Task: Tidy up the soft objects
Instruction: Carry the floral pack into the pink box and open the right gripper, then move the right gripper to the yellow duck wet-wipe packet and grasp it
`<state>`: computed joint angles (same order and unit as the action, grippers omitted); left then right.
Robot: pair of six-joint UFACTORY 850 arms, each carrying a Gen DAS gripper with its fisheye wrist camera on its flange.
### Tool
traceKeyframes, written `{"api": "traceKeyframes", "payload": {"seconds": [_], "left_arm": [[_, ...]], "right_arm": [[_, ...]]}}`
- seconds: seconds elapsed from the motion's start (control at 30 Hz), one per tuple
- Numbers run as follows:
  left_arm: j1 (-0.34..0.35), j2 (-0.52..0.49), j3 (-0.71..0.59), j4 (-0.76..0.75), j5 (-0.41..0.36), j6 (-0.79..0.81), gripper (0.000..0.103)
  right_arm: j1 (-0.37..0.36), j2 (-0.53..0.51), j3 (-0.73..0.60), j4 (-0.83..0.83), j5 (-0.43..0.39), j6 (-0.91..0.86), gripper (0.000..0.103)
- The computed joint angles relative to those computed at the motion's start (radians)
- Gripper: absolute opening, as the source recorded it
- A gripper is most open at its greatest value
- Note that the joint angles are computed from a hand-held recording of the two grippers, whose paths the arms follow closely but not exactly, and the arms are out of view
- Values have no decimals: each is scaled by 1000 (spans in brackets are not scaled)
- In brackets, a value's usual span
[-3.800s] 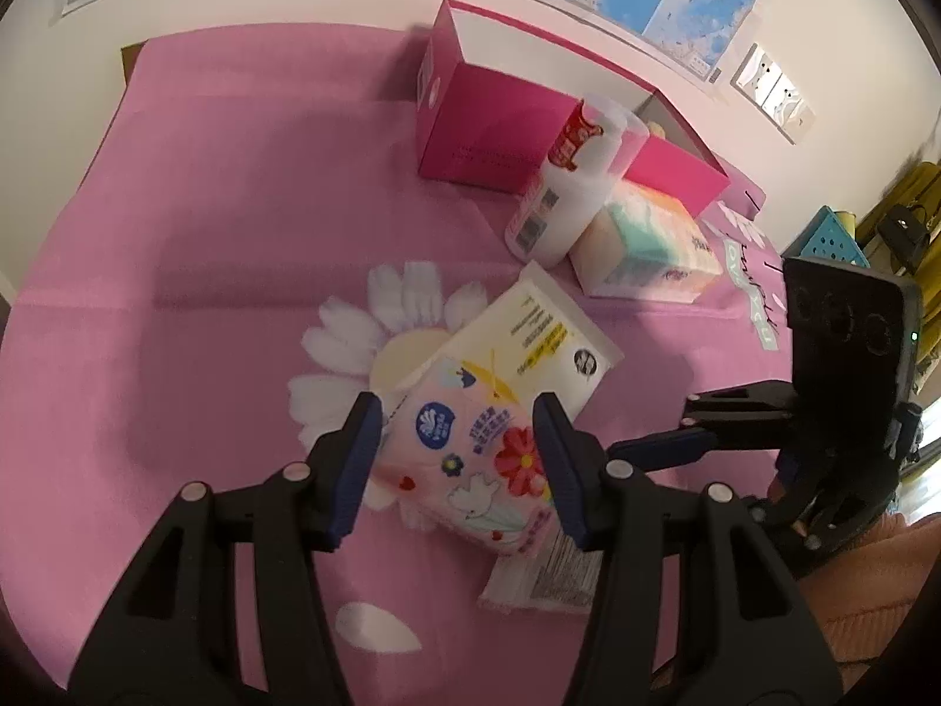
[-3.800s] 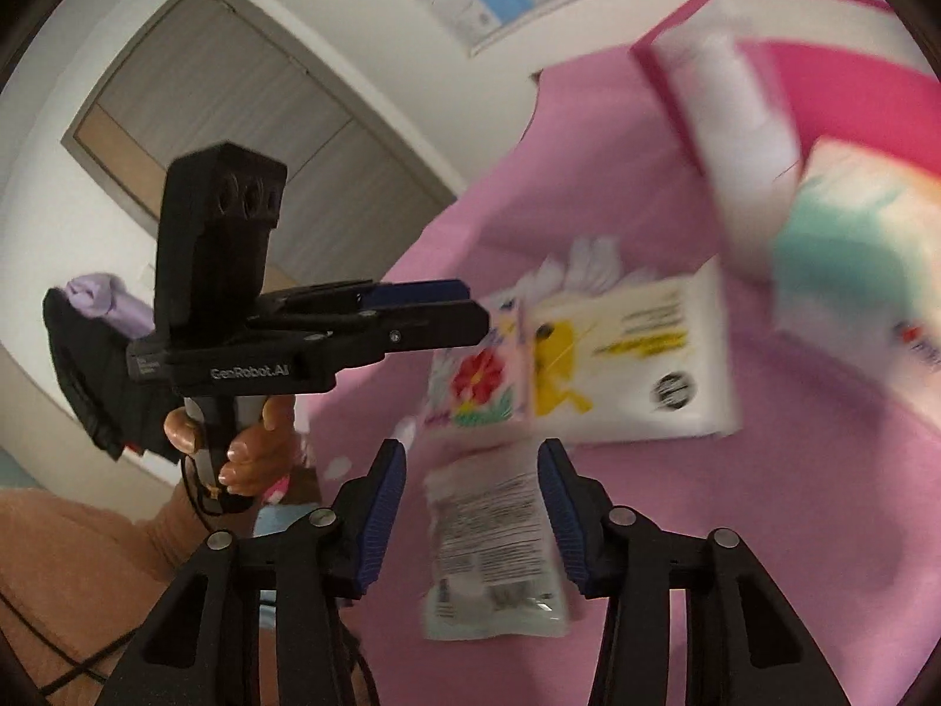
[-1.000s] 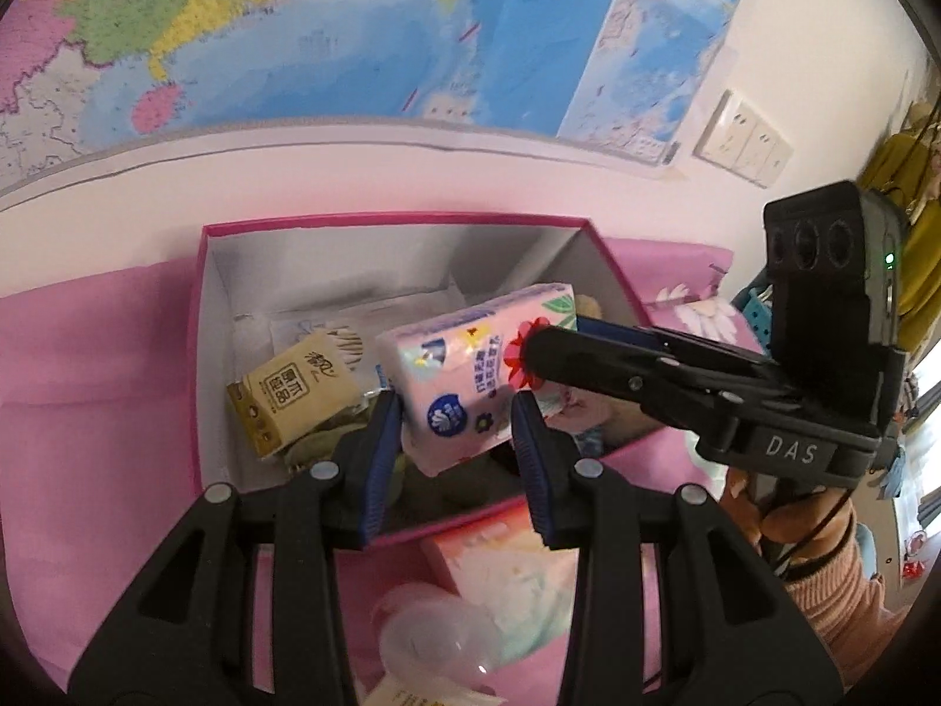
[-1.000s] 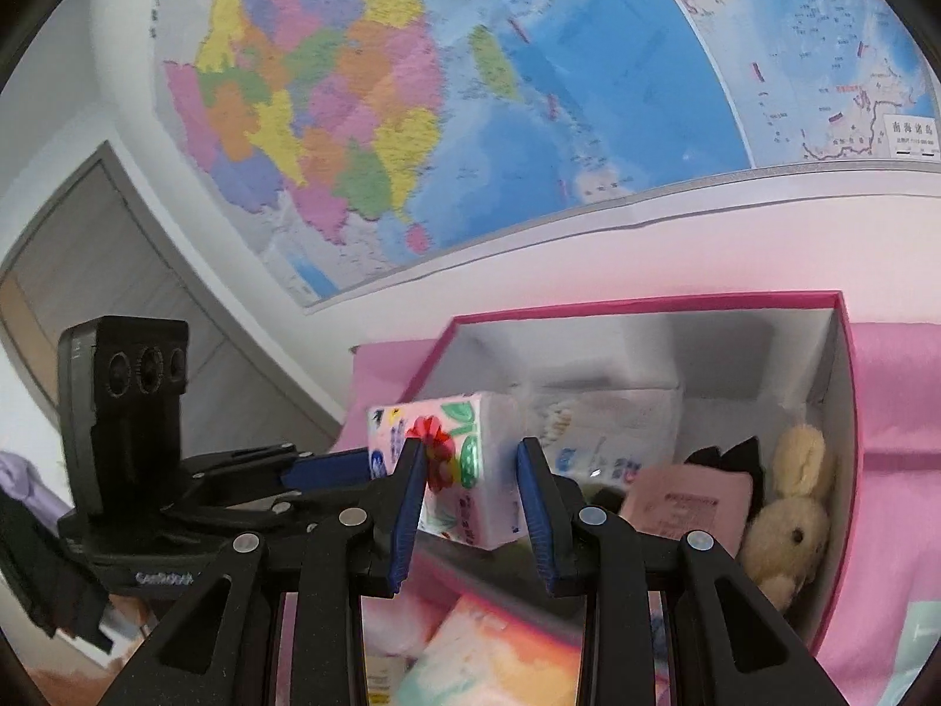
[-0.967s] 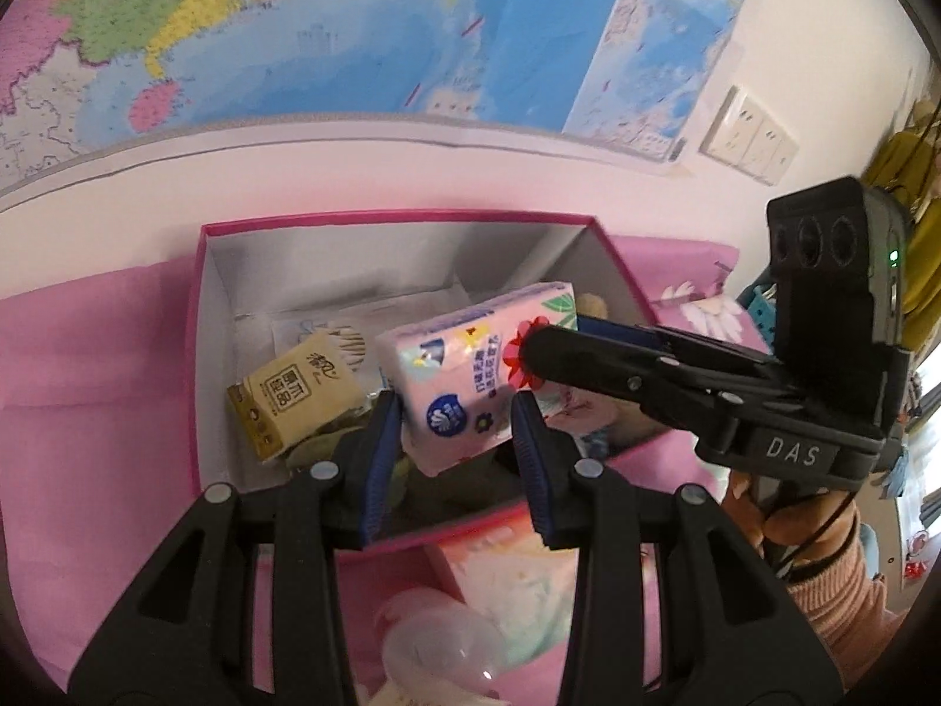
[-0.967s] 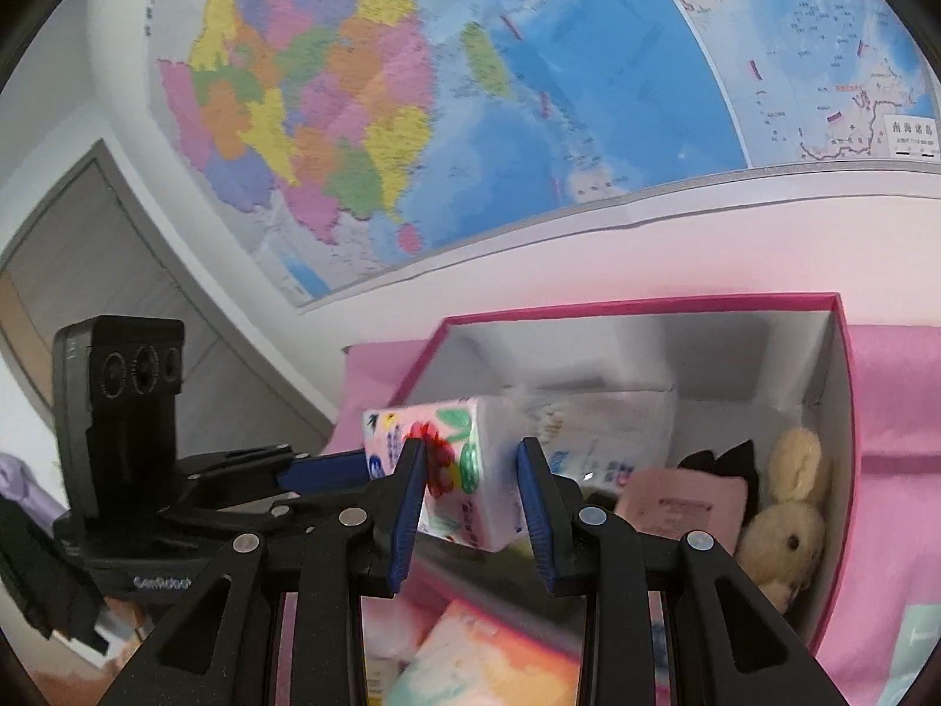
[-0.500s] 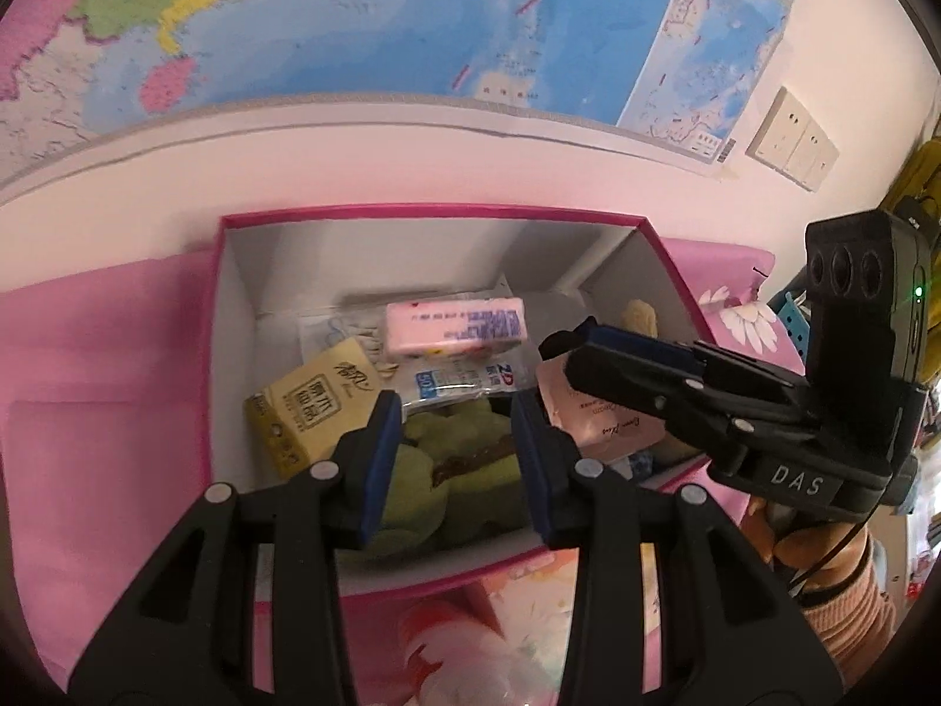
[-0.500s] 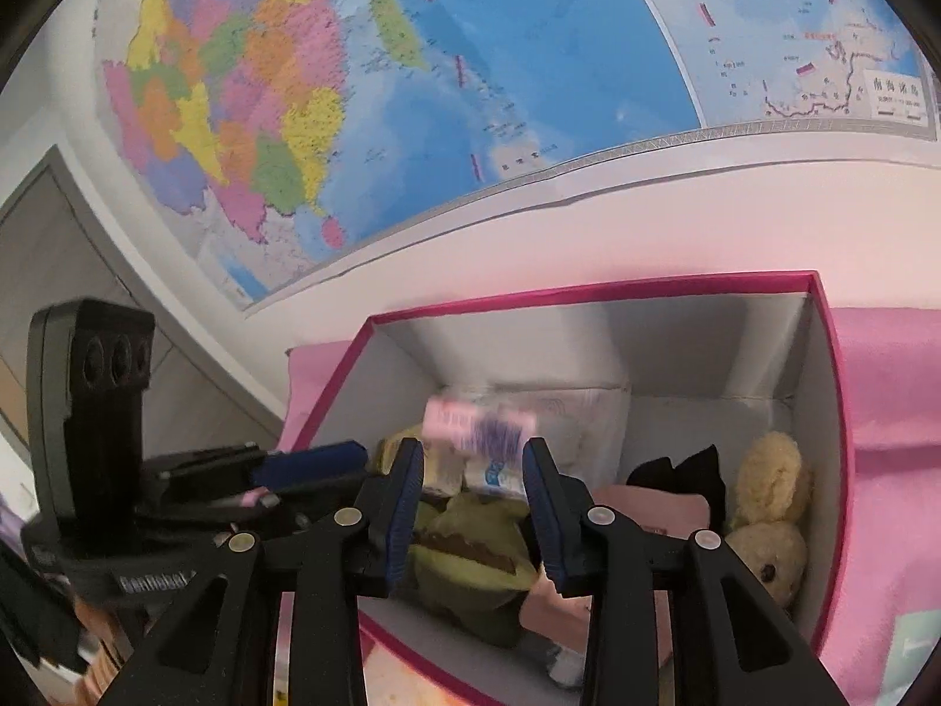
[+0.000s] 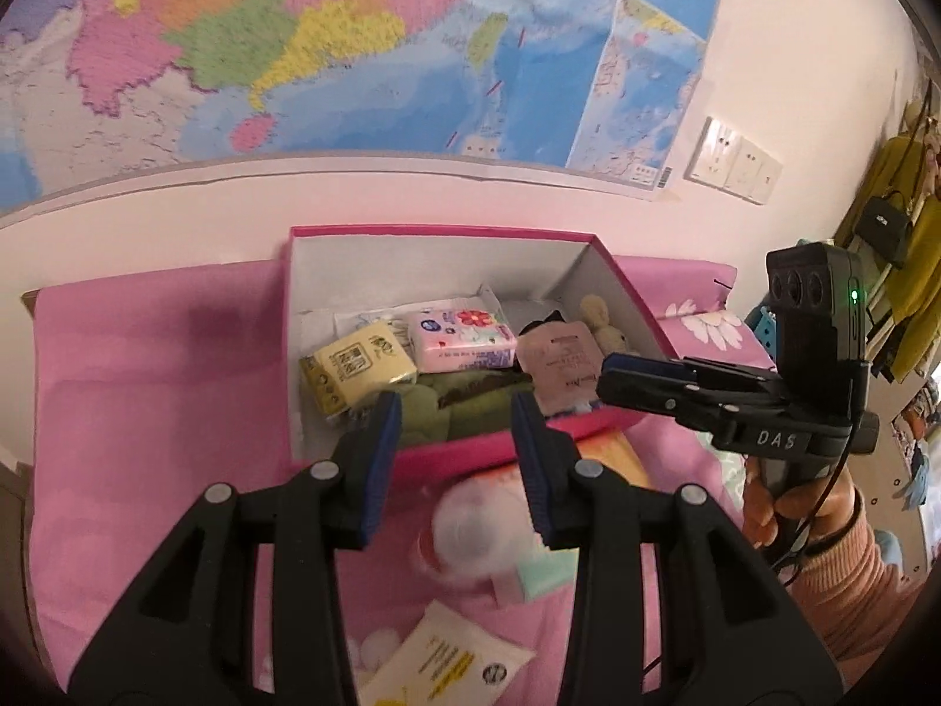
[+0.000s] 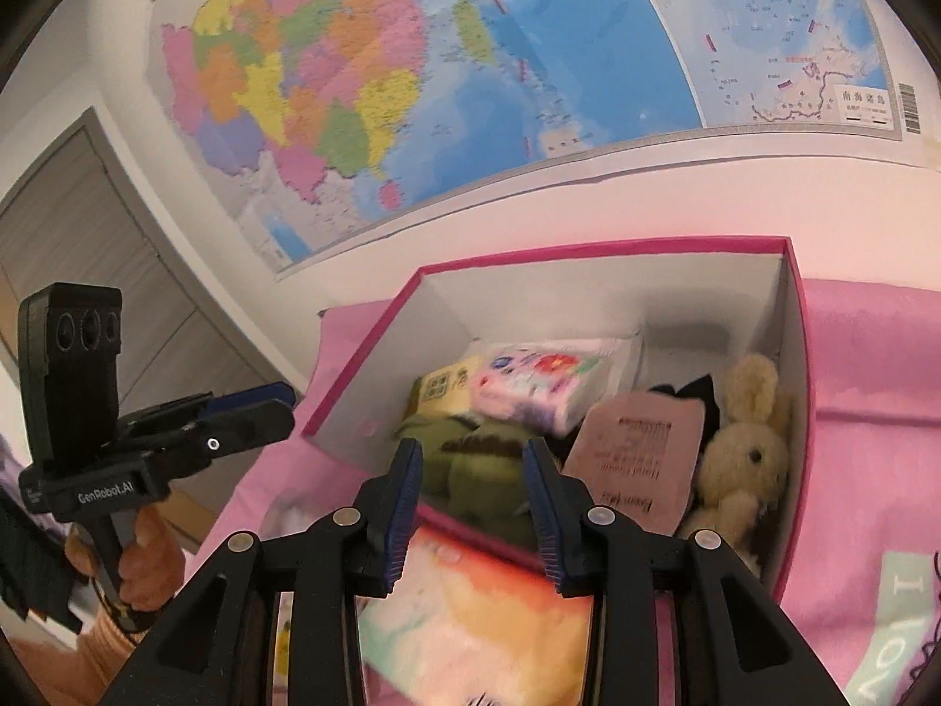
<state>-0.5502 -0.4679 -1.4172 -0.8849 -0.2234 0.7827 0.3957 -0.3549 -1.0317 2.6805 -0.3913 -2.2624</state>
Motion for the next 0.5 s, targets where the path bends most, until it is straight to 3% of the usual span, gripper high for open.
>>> {"api": "traceKeyframes", "payload": {"seconds": [0.17, 0.27, 0.5], "left_arm": [[-3, 84, 125, -174, 44, 189, 41], [-7, 121, 191, -173, 73, 182, 41], [5, 169, 310, -338, 37, 284, 41]], "right_arm": [[24, 49, 65, -35, -38, 2, 37], [43, 73, 101, -89, -60, 25, 44], [82, 69, 151, -232, -112, 141, 45]]}}
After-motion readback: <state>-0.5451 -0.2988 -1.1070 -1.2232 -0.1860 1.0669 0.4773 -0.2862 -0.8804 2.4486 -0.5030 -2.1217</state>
